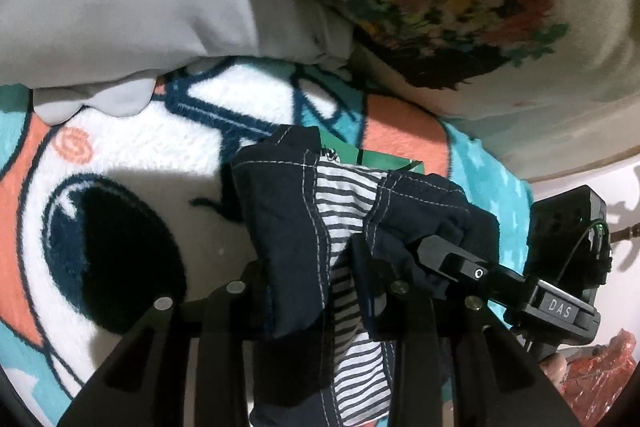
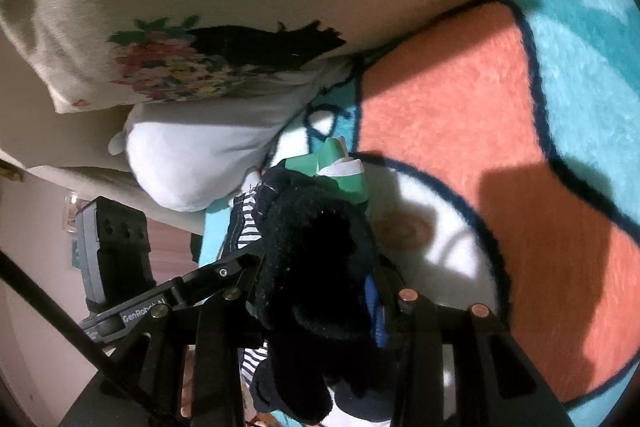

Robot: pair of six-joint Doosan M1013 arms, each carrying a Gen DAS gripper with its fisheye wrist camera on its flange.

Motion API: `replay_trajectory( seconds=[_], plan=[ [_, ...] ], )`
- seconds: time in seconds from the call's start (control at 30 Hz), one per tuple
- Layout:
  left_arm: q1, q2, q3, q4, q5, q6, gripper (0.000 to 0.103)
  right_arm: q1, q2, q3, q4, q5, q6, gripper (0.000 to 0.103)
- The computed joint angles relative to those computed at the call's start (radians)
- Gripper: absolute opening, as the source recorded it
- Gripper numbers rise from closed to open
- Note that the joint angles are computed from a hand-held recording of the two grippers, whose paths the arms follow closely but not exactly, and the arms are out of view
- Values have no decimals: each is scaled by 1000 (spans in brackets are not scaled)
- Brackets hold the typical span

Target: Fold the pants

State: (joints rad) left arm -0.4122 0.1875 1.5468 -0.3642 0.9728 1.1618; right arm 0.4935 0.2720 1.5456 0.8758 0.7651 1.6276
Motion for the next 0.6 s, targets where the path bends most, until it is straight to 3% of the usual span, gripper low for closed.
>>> replay_trajectory(
  seconds=[0.1,0.23,0.3,0.47,0.5,0.6],
  plan=[
    [6,13,1,9,13,-40,42,6,18,-18,-103,9,84,50],
    [22,-4,14,-26,7,-52,43,4,11,-12,-116,5,98,55],
    [24,-22,17,-9,4,-63,43,15,-11,-13,-200,-19,132,59],
    [23,-73,45,38,-22,-112,46,38,-83,13,-387,-114,269,59],
    [20,-84,54,42,-27,-117,46,39,-95,20,-376,-130,256,59],
    [4,-96,71,64,-17,-127,46,58,-110,28,-284,-147,177,45]
  ],
)
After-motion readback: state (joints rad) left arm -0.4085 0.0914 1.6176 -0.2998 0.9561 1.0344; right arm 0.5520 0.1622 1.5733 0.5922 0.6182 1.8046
